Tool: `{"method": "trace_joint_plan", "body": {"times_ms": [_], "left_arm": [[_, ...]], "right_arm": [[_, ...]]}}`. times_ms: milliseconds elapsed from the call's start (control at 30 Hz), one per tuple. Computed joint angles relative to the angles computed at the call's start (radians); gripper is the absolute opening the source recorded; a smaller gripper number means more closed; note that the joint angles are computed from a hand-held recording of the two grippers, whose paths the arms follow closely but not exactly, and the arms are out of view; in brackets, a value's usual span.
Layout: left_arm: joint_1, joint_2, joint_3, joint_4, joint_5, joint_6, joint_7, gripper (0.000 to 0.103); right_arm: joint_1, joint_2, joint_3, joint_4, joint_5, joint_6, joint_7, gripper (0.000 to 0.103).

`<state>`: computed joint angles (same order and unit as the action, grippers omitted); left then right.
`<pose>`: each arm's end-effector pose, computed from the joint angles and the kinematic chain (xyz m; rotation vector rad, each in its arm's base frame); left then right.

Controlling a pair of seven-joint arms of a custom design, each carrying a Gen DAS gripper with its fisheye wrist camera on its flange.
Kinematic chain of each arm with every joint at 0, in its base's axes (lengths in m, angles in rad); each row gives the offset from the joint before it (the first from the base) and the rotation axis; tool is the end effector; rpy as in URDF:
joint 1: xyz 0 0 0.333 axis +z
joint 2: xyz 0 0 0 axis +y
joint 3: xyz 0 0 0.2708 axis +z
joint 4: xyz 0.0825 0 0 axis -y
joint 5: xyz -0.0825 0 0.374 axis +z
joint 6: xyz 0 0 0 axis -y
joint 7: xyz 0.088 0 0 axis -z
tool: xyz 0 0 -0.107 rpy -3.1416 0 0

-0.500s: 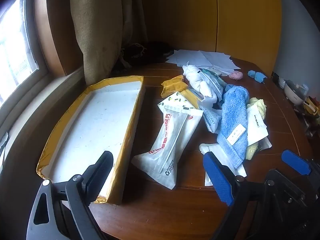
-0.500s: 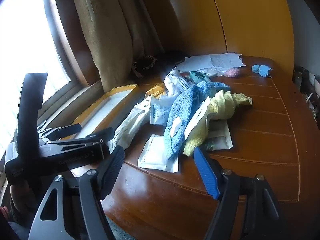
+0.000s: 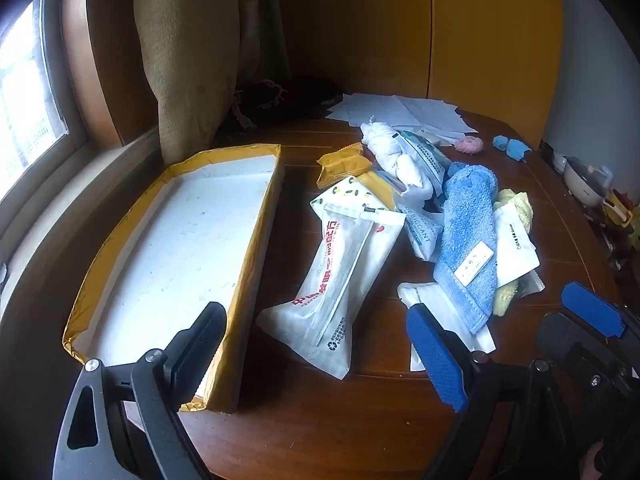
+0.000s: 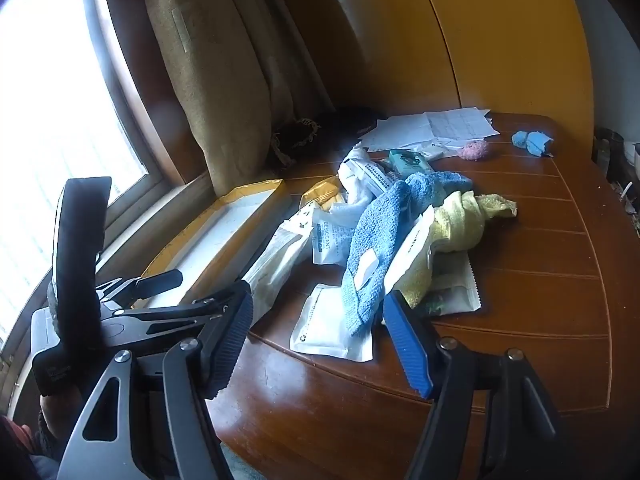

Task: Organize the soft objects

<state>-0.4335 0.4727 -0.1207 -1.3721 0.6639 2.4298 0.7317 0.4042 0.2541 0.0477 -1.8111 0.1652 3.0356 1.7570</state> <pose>0.6148 -0.3579 0.4766 -1.7045 1.8172 -0.6813 0.5948 0.2717 0.4808 -1.6320 1.4724 -0.4062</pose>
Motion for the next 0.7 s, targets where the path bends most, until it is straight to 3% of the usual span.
{"method": "trace_joint_plan", "body": {"times_ms": [233,333,400,567,700], "left_arm": [[0.007,0.011,-0.006,0.008,-0.026,-0.001,0.012,0.094],[0.007,0.003,-0.006,-0.013,-0.024,0.024,0.007,0.093],[0.017,-0.001,-0.022,-0.029,-0.047,0.052,0.040,0.093],[0.018,0.040,-0.035,0.023,-0.102,0.046,0.125,0.093],[0.001,0.073,-0.021,0.072,-0.118,0.005,0.122,0.093]], "right_arm": [[0.014,0.006,-0.024,0.011,-0.019,-0.008,0.035,0.066],[0.088,0.030,-0.125,0.046,-0.163,-0.054,0.165,0.066],[0.121,0.050,-0.180,0.086,-0.263,-0.137,0.273,0.066],[0.063,0.102,-0.147,0.170,-0.288,-0.332,0.363,0.066],[0.039,0.120,-0.123,0.183,-0.329,-0.377,0.394,0.066]]}}
